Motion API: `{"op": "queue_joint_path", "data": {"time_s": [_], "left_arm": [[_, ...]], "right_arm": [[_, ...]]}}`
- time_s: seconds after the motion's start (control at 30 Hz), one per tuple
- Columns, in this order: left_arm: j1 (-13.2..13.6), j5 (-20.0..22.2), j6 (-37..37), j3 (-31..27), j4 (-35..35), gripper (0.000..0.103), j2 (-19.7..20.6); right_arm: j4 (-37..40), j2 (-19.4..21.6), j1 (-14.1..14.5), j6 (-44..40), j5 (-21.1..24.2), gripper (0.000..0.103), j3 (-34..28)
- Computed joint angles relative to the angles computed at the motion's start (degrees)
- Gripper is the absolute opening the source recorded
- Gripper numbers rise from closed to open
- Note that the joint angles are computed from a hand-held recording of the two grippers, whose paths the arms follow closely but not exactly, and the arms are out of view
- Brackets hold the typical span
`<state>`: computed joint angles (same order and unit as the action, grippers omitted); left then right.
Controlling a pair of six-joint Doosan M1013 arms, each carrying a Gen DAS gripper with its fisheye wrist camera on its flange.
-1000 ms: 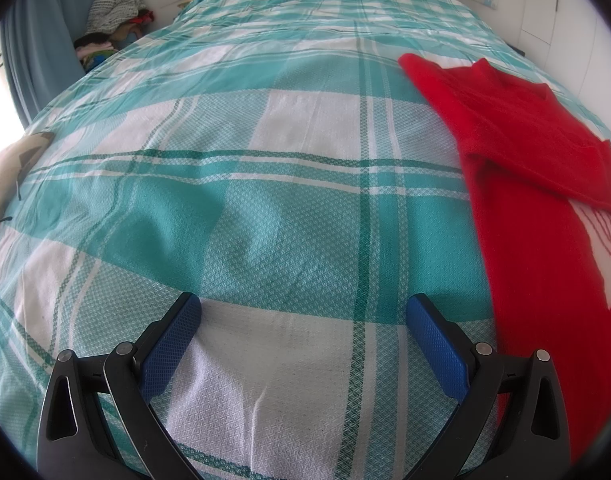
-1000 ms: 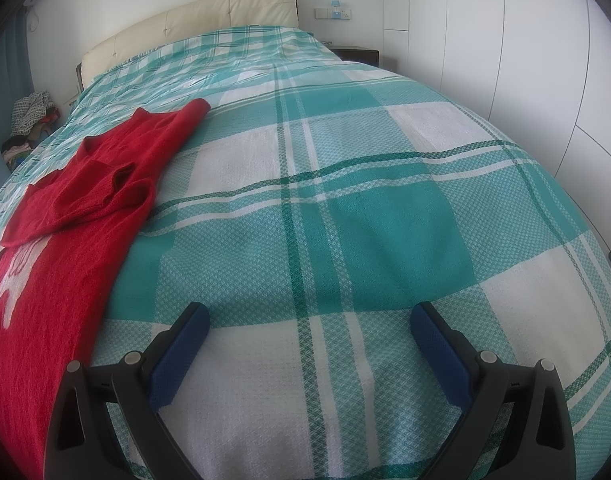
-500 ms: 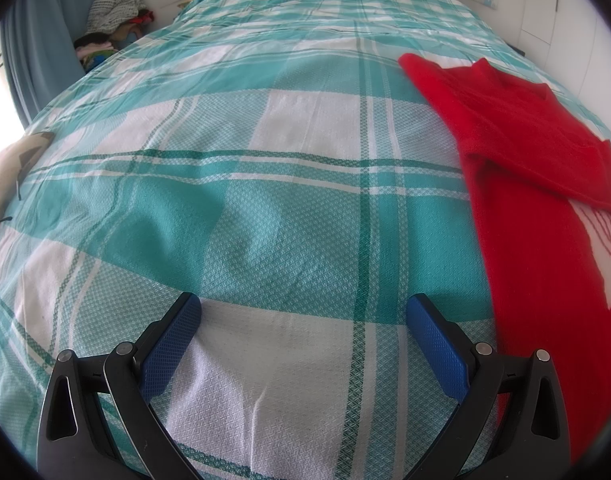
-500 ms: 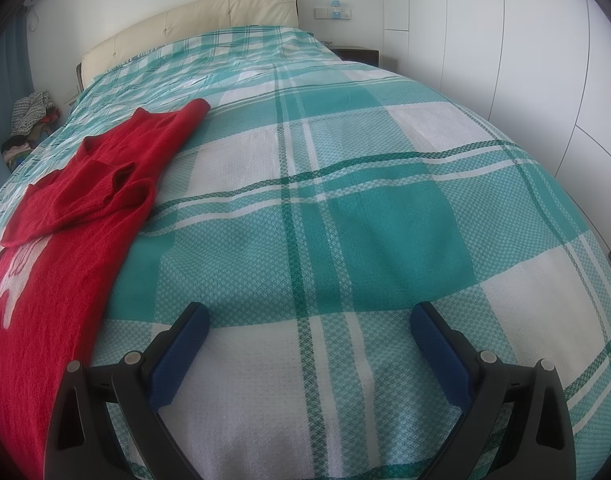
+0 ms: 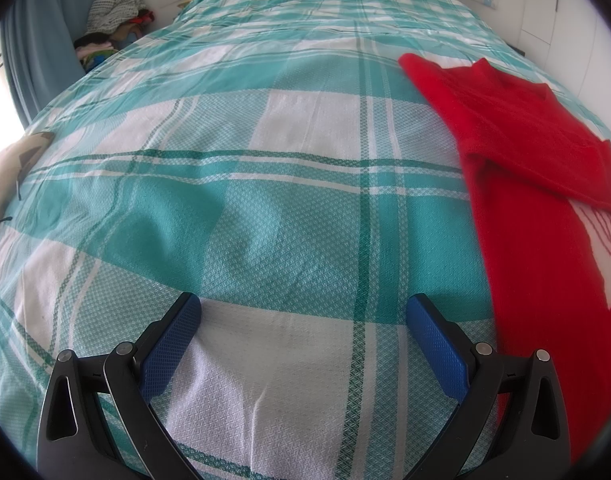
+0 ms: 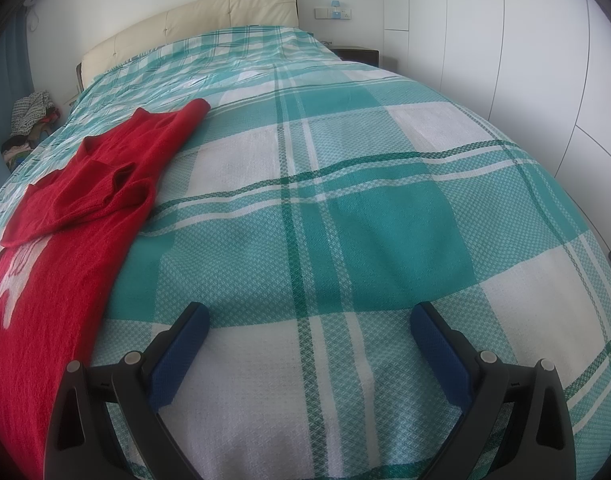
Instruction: Fold small clothes
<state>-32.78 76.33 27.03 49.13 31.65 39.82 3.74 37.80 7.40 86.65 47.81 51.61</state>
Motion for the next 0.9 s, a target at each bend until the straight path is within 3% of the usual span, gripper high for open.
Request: {"op": "queue_joint_path", "data": {"time_s": [0.63, 0.7, 0.77, 0.83, 0.9], "left_arm": [[0.03, -0.84, -0.39, 0.55, -0.10, 0.102, -0.38], [-0.02, -3.65, -1.57, 2.76, -0.38, 0.099, -2.02], [-0.18, -6.83, -3.92, 5.76, -3.06, 0.088, -4.72], [-0.81, -16.00, -7.59, 11.90, -7.50, 0.088, -9.43], [-2.14, -25.64, -6.47, 17.48, -11.04, 0.090, -13.27]], "right_arm": [[-0.54, 0.13, 0.01, 0.11, -0.06, 0.100, -0.01], [-0.85, 0.37, -0.03, 0.11, 0.26, 0.100, -0.35], [-1.24, 0.71, 0.02, 0.29, 2.72, 0.100, -1.77], [0.38, 0.11, -0.23, 0.15, 6.03, 0.099, -2.53], [10.68, -2.12, -1.59, -5.40, 8.16, 0.099, -0.52]]}}
